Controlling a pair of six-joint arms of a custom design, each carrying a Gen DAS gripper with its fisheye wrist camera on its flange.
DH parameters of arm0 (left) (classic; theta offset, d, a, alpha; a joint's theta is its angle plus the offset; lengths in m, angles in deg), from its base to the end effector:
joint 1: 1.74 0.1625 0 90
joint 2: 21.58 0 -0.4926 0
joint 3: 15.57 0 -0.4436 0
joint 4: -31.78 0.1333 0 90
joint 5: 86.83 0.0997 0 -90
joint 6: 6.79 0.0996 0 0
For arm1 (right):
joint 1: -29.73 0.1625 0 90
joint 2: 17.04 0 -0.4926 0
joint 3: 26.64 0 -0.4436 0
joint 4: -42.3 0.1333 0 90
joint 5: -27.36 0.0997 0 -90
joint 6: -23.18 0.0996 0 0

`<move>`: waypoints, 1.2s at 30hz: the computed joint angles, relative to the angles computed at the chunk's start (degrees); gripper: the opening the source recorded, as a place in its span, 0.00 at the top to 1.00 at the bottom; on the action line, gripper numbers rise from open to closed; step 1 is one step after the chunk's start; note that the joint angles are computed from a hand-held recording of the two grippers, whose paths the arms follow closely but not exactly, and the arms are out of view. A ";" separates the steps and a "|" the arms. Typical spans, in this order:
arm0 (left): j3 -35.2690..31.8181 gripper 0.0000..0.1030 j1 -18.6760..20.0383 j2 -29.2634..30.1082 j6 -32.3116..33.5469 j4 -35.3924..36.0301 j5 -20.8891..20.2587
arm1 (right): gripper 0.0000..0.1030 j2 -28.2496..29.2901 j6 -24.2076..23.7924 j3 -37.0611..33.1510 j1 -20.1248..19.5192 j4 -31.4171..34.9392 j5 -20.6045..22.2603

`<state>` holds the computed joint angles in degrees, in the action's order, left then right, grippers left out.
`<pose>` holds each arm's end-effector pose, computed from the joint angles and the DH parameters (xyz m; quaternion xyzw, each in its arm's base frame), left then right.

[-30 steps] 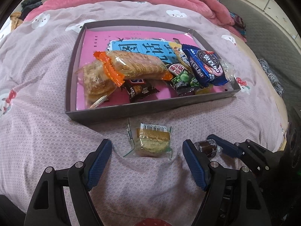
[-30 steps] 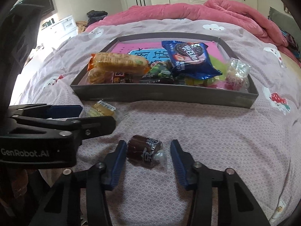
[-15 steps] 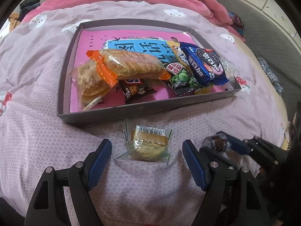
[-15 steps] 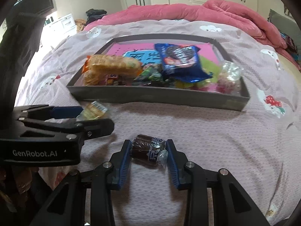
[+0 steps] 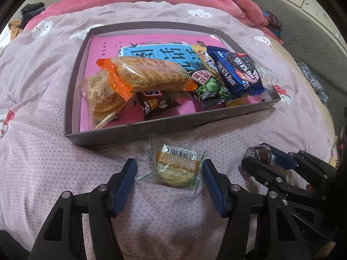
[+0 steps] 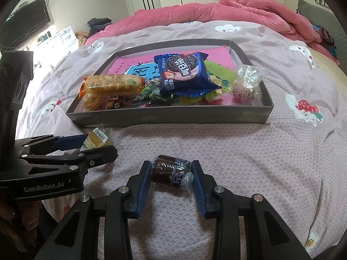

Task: Organize snacks
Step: 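Grasp the clear-wrapped yellow cake packet with the left tool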

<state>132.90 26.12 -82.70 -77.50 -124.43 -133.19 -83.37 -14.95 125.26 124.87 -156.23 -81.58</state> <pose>-0.1933 -0.3307 0.0475 -0.0002 0.9151 -0.2668 0.3022 0.1329 -0.3501 0.1235 0.3260 -0.9106 0.1425 0.2103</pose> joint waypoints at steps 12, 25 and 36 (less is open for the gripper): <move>0.65 0.42 -0.65 0.45 0.53 -2.33 -0.04 | 0.64 -0.24 0.29 -0.14 0.00 0.54 0.19; 0.39 0.63 -2.25 0.90 1.26 -1.57 -0.26 | 0.64 -0.57 0.37 -0.24 -0.31 0.94 0.76; 1.95 0.63 -3.43 -0.09 0.16 -5.27 -2.10 | 0.64 -2.52 0.73 -0.04 -1.07 1.96 2.10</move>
<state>134.86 22.68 -82.79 -77.34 -129.70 -135.29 -85.88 -14.22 125.22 123.80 -154.26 -79.48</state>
